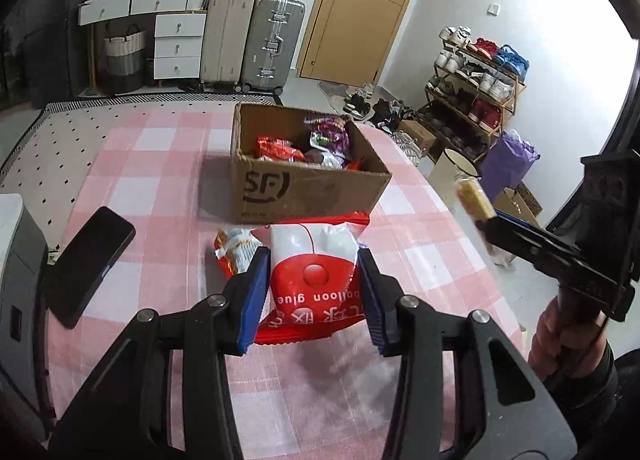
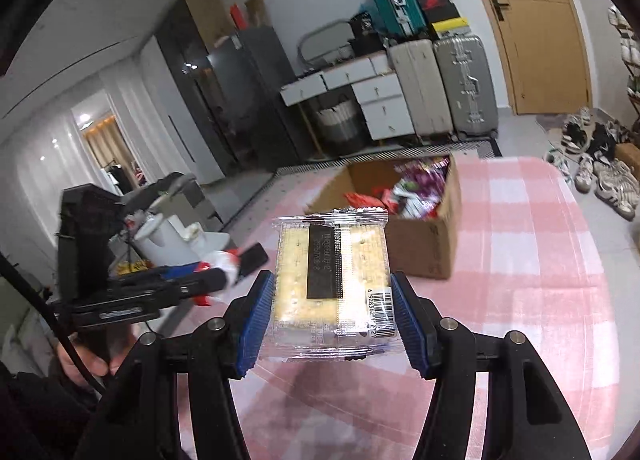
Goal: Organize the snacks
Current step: 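Lift both packs and carry them toward the box with both tools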
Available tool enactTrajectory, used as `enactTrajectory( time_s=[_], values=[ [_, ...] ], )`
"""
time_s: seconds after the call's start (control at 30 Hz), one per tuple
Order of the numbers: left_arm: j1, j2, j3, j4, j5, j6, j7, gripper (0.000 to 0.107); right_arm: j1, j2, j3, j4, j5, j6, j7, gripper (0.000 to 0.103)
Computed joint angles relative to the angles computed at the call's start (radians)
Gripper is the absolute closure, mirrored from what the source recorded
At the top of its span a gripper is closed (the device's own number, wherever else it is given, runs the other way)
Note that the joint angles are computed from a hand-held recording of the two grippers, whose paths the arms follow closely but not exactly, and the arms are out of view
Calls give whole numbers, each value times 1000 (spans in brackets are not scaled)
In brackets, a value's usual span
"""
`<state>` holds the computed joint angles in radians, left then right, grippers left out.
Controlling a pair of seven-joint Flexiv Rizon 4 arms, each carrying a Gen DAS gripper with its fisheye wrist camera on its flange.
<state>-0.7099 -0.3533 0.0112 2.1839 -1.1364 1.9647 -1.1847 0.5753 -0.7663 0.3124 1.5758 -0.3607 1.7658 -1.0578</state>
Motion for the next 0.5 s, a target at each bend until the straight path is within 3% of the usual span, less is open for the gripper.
enactTrajectory(
  time_s=[0.13,0.27,0.5],
  values=[
    [-23,1,14,-40,-83,-4,85,67,4,18,1,-7,-13,0,-18,44],
    [-45,-15,9,-112,-232,5,239,67,-34,4,60,-38,-27,-8,-30,44],
    [16,-64,-113,-264,-485,128,546,67,-65,-24,118,-129,-52,-56,-69,44]
  ],
)
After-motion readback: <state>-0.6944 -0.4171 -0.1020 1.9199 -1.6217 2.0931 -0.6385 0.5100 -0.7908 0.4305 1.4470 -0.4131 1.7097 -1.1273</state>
